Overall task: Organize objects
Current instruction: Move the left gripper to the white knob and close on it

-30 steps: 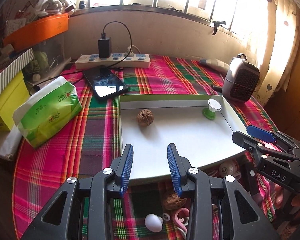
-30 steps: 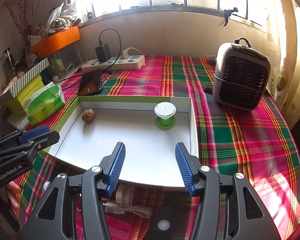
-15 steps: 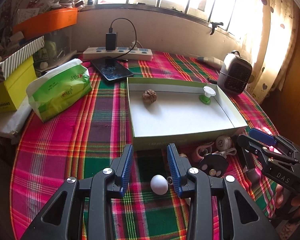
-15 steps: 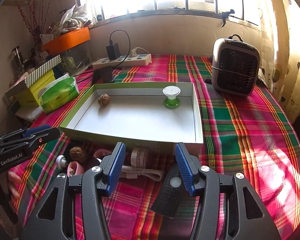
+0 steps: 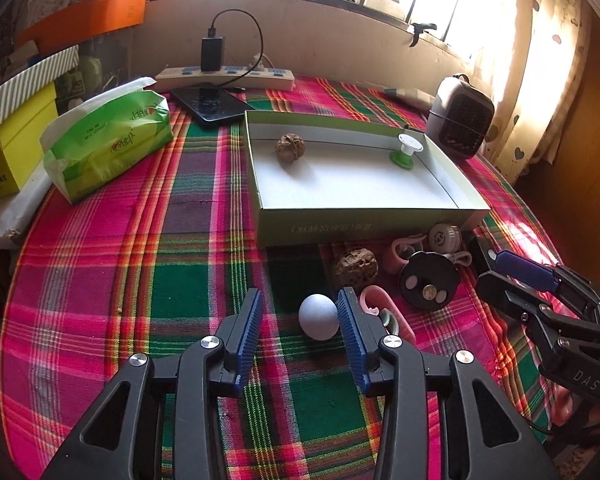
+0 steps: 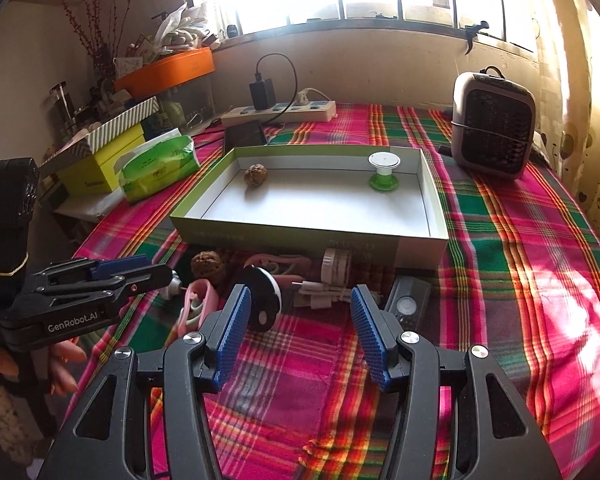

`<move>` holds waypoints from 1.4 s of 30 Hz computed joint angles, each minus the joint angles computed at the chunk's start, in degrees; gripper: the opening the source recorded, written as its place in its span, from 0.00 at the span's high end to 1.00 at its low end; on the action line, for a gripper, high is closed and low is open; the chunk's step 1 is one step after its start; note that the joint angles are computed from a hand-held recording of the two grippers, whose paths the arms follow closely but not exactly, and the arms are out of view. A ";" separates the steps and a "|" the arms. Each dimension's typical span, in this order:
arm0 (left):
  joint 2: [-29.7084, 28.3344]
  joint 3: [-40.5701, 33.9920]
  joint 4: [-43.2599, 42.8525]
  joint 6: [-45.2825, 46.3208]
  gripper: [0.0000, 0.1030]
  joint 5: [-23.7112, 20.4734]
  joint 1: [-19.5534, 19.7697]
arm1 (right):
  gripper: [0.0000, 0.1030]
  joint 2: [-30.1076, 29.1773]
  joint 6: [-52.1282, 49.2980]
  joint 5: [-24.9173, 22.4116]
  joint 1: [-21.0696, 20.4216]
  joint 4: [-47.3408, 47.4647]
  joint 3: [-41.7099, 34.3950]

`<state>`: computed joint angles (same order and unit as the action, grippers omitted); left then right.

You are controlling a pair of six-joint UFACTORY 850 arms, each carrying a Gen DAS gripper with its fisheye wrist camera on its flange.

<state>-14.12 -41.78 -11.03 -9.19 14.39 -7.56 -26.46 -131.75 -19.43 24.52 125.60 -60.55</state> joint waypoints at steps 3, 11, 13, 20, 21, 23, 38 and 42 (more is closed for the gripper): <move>-0.94 -0.51 4.25 -4.15 0.64 -0.64 0.25 | 0.48 0.06 -0.06 0.19 0.41 -0.57 0.30; -2.12 -1.26 4.83 -4.60 0.64 -0.47 0.40 | 0.48 0.21 -0.32 0.25 0.99 -0.86 0.70; -2.27 -1.43 3.68 -3.36 0.64 -0.40 0.34 | 0.48 0.14 0.09 0.34 1.22 -1.29 0.72; -2.19 -1.01 4.44 -4.85 0.71 0.42 0.72 | 0.48 -0.03 0.90 1.27 2.37 -3.44 0.62; -2.10 -0.83 3.79 -4.52 0.74 0.58 0.80 | 0.48 -0.10 1.48 1.44 2.53 -4.11 0.52; -1.91 -0.50 6.70 -7.86 0.76 0.88 1.29 | 0.48 -0.28 2.64 1.65 2.83 -5.45 0.33; 0.56 2.98 4.87 -8.44 0.81 2.50 3.56 | 0.48 -2.07 7.22 3.23 5.25 -10.76 -1.63; 1.22 3.91 4.58 -8.33 0.81 2.90 3.92 | 0.48 -3.00 9.19 4.09 5.86 -12.40 -2.60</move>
<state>-12.89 -37.87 -6.45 -17.52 17.29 -3.64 -29.46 -122.56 -15.35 30.38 113.20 -63.15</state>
